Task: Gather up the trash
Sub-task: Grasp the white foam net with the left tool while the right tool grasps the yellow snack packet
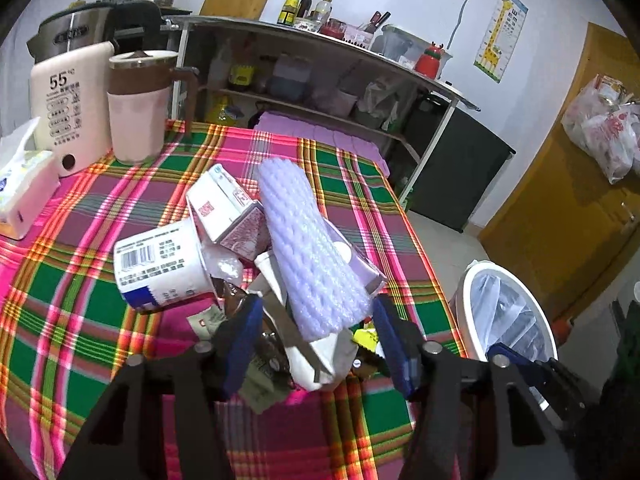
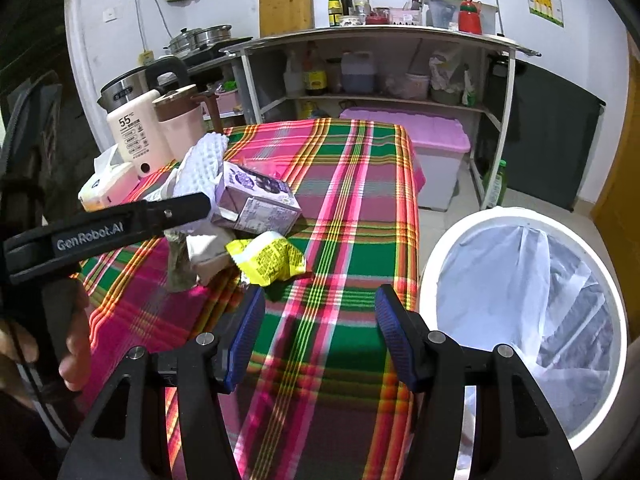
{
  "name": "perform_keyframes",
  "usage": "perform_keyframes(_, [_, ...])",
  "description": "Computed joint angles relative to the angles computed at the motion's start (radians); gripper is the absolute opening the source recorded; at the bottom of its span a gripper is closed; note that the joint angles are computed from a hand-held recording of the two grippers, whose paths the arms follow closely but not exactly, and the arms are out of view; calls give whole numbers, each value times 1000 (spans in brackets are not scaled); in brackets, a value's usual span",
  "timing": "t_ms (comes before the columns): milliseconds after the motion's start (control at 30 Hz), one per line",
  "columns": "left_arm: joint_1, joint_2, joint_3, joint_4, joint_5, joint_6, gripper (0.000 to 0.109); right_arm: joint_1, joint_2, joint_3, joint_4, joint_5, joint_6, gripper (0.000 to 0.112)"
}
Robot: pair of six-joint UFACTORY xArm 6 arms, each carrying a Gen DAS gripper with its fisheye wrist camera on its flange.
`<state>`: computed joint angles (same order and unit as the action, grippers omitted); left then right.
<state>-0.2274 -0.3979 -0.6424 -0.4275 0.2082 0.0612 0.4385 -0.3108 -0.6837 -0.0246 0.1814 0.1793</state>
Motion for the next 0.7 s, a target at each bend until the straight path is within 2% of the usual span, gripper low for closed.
perform_keyframes(100, [-3, -9, 15, -16, -11, 24, 33, 4, 21, -17, 42, -10, -38, 58])
perform_keyframes(200, [-3, -22, 27, -73, -9, 83, 26, 16, 52, -46, 107, -12, -95, 58])
perform_keyframes(300, [0, -36, 42, -73, -17, 100, 23, 32, 86, -79, 189, -4, -163, 58])
perform_keyframes(467, [14, -63, 63, -147, -19, 173, 19, 55, 152, -144, 339, 22, -290, 58])
perform_keyframes(700, [32, -125, 110, -172, -8, 215, 18, 57, 232, -219, 411, 70, -361, 58])
